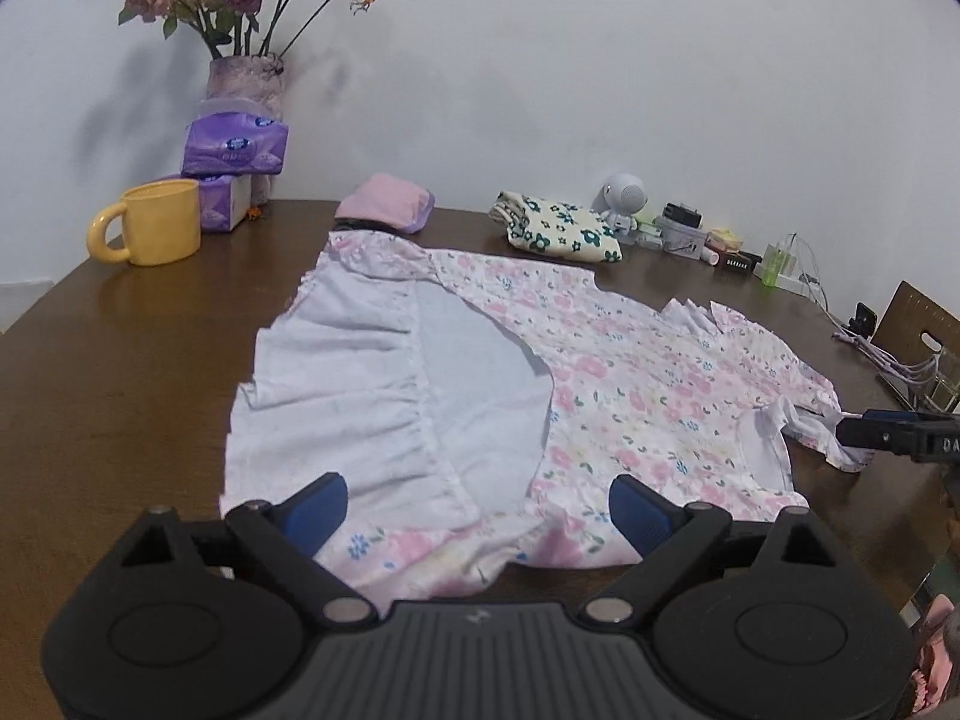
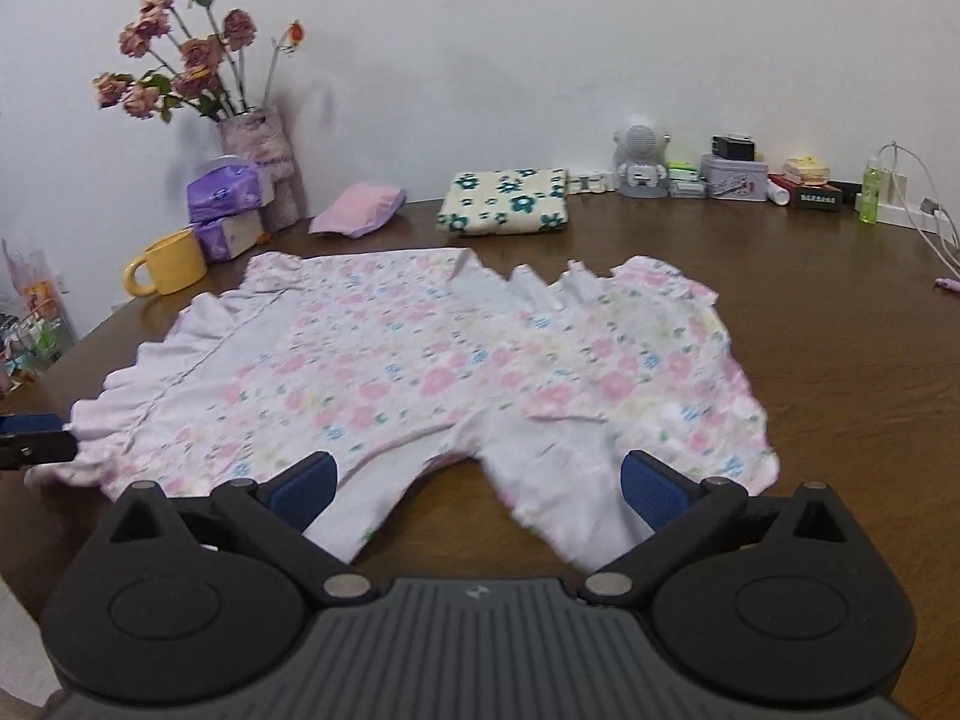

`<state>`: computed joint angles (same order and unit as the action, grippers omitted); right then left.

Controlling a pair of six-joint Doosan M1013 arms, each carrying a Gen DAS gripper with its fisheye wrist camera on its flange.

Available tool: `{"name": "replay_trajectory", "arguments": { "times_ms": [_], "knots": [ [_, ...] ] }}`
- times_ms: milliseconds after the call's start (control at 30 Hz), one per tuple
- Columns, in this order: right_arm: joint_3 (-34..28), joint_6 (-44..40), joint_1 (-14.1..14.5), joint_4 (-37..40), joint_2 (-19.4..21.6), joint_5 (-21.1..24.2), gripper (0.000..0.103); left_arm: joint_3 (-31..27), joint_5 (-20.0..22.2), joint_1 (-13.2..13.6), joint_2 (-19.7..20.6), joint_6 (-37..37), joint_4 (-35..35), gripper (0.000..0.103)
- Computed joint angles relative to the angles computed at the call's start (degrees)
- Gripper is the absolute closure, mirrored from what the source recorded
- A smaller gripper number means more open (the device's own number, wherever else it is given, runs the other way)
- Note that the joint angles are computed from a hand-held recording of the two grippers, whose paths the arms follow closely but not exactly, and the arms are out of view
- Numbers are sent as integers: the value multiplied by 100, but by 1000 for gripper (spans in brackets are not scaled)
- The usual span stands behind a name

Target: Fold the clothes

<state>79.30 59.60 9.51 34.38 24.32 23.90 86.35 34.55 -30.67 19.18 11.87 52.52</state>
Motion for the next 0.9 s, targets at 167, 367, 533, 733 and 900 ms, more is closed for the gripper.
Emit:
{"name": "replay_trajectory", "arguments": {
  "times_ms": [167, 367, 533, 733, 900],
  "knots": [
    [182, -155, 105, -12, -97, -178, 0, -68, 81, -24, 37, 2, -32, 9],
    [199, 289, 120, -297, -92, -178, 0, -220, 341, -36, 109, 48, -391, 9],
    [281, 630, 92, -507, -195, -200, 0, -292, 490, -42, 113, 408, -819, 9],
    [366, 644, 85, -526, -271, -189, 0, -228, 470, -107, 76, 438, -726, 9],
    [472, 476, 104, -239, -309, -245, 0, -194, 605, -225, 92, 262, -320, 9]
  ]
}}
